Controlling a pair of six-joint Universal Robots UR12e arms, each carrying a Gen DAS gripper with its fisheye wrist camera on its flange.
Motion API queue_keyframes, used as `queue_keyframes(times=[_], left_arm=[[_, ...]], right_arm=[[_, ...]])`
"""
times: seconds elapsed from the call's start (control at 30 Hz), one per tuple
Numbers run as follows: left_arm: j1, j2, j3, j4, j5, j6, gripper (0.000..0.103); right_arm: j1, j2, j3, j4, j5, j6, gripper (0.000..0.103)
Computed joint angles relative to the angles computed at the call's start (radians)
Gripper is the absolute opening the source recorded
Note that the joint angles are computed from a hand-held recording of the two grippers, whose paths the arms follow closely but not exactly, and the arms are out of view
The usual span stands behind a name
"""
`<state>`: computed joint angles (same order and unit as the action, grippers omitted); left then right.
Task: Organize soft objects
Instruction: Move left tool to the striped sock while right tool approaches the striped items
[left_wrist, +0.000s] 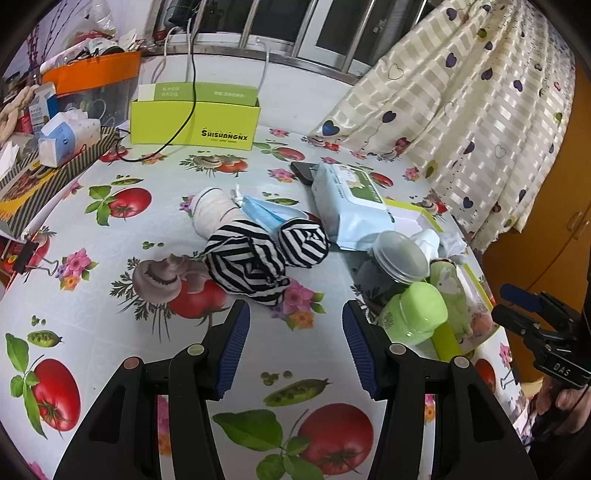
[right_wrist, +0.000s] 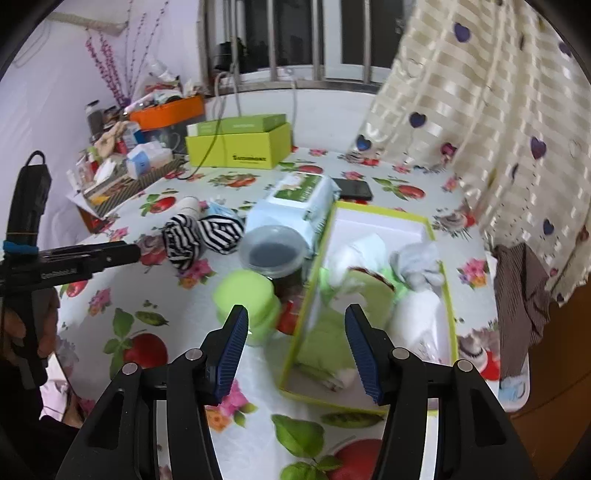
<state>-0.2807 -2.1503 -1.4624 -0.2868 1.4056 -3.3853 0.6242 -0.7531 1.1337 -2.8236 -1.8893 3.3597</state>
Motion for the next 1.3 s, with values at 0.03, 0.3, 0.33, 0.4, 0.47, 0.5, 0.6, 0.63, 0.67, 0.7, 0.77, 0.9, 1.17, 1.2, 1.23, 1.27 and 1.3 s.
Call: queue_keyframes(times=[0.03, 0.3, 0.33, 0.4, 0.47, 0.5, 0.6, 0.63, 0.67, 0.7, 0.77, 0.9, 1.17, 1.2, 1.23, 1.27, 1.3], left_arm=[[0.002, 0.000, -0.001, 0.001, -0.002, -0.002, 0.053], [0.025, -0.002, -0.009, 0.027, -0.022, -0.027, 0.053], [0.027, -0.002, -0.010, 0.028, -0.022, -0.029, 0.053], [0.033, -0.001, -0.013, 0.031, -0.017, -0.039, 0.053], [0.039, -0.002, -0.015, 0.028, -0.012, -0.053, 0.053], [0.042, -0.002, -0.015, 0.027, -0.011, -0.057, 0.053], [0.050, -0.004, -0.016, 0.021, -0.007, -0.066, 0.053], [0.052, -0.003, -0.017, 0.021, -0.006, -0.067, 0.053], [0.055, -0.003, -0.018, 0.021, -0.004, -0.069, 0.053], [0.058, -0.004, -0.019, 0.023, -0.003, -0.072, 0.053], [0.063, -0.005, -0.017, 0.019, -0.002, -0.079, 0.053], [0.068, -0.021, 0.003, 0.003, -0.023, -0.069, 0.053], [0.060, -0.089, 0.101, -0.054, -0.079, -0.042, 0.054], [0.059, -0.095, 0.109, -0.059, -0.080, -0.044, 0.055], [0.057, -0.106, 0.126, -0.068, -0.075, -0.048, 0.058], [0.054, -0.113, 0.136, -0.077, -0.069, -0.051, 0.059], [0.052, -0.121, 0.149, -0.093, -0.062, -0.057, 0.059]], right_arm=[[0.001, 0.004, -0.008, 0.002, 0.005, -0.008, 0.055], [0.010, 0.063, -0.130, 0.052, 0.073, -0.081, 0.059], [0.011, 0.073, -0.150, 0.061, 0.084, -0.090, 0.059], [0.014, 0.097, -0.195, 0.083, 0.107, -0.110, 0.059], [0.016, 0.119, -0.237, 0.107, 0.126, -0.125, 0.060], [0.017, 0.132, -0.262, 0.122, 0.138, -0.133, 0.060], [0.019, 0.175, -0.342, 0.174, 0.164, -0.143, 0.060], [0.019, 0.188, -0.366, 0.189, 0.169, -0.144, 0.060], [0.020, 0.203, -0.395, 0.207, 0.177, -0.145, 0.060], [0.020, 0.222, -0.429, 0.227, 0.187, -0.148, 0.060], [0.019, 0.250, -0.484, 0.263, 0.201, -0.155, 0.060], [0.020, 0.298, -0.578, 0.321, 0.193, -0.160, 0.060], [0.013, 0.291, -0.572, 0.331, 0.140, -0.121, 0.060], [0.012, 0.287, -0.565, 0.328, 0.136, -0.118, 0.060], [0.011, 0.284, -0.559, 0.325, 0.135, -0.118, 0.060], [0.010, 0.282, -0.555, 0.324, 0.134, -0.117, 0.060], [0.009, 0.281, -0.554, 0.324, 0.134, -0.117, 0.060]])
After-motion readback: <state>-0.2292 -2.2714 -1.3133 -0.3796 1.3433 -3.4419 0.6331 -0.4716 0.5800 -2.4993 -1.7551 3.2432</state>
